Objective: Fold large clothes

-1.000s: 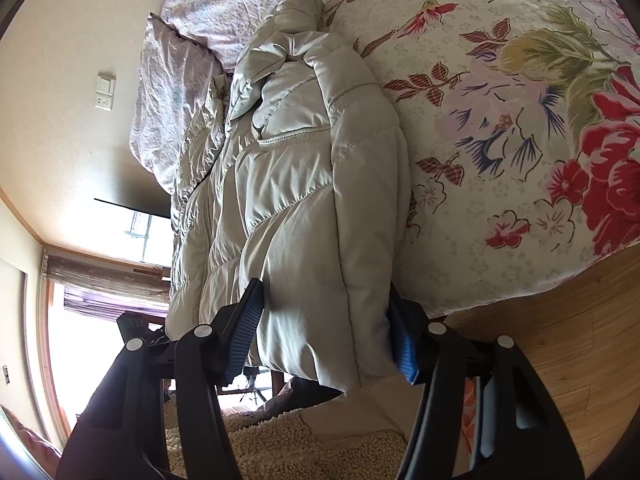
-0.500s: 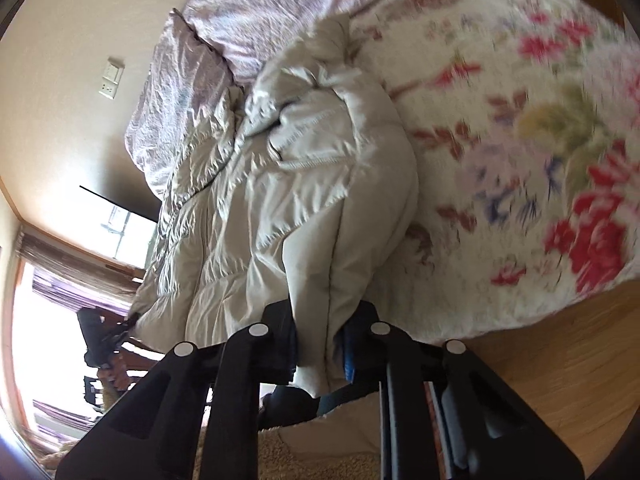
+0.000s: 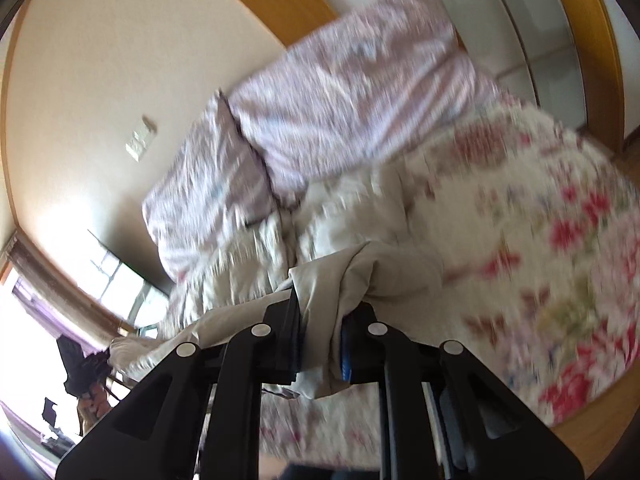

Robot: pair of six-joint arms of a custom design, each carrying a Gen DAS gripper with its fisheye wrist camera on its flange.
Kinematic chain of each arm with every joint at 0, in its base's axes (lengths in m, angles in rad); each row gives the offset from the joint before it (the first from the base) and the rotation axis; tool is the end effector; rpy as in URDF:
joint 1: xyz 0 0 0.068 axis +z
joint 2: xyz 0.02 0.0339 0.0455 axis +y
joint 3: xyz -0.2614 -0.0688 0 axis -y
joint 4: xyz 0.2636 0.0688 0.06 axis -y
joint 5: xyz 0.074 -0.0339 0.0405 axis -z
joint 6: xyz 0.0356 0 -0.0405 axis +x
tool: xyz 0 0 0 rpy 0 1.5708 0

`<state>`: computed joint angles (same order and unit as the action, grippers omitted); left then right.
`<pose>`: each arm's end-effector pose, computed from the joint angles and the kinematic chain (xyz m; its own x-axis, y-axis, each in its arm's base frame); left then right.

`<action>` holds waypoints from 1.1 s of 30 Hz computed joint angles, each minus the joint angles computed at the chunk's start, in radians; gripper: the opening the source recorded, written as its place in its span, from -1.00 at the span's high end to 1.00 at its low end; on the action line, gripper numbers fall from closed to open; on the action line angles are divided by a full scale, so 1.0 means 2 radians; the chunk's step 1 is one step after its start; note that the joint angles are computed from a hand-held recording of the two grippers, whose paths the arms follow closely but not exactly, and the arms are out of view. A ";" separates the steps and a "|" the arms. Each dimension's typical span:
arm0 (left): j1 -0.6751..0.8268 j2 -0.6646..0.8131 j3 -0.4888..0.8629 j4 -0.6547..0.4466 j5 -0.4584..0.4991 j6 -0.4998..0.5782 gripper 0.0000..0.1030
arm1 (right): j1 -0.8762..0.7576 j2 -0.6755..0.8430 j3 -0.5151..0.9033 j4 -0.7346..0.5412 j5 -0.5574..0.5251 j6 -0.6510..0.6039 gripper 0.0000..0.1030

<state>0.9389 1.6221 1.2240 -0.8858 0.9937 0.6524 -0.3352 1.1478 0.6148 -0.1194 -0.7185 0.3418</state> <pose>0.2167 0.2455 0.2381 -0.6324 -0.3032 -0.7128 0.1054 0.8780 -0.4669 0.2441 -0.0602 0.2084 -0.6227 0.4841 -0.6147 -0.0399 0.7649 0.6429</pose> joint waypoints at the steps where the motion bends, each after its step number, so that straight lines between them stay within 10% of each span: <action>1: -0.011 -0.001 0.006 0.022 0.002 -0.027 0.72 | 0.007 0.007 0.009 0.013 0.010 0.015 0.71; 13: -0.158 0.112 0.154 0.233 -0.102 -0.301 0.72 | 0.117 0.238 0.252 0.055 0.201 0.082 0.71; 24: -0.236 0.302 0.360 0.263 -0.227 -0.357 0.71 | 0.161 0.479 0.531 -0.008 0.308 0.088 0.68; 26: -0.247 0.337 0.398 0.257 -0.248 -0.361 0.69 | 0.161 0.507 0.564 -0.018 0.308 0.096 0.57; 30: -0.258 0.387 0.455 0.240 -0.265 -0.381 0.55 | 0.147 0.526 0.559 0.046 0.263 0.148 -0.30; 33: -0.259 0.398 0.466 0.237 -0.250 -0.391 0.21 | 0.148 0.501 0.520 0.092 0.286 0.131 -0.39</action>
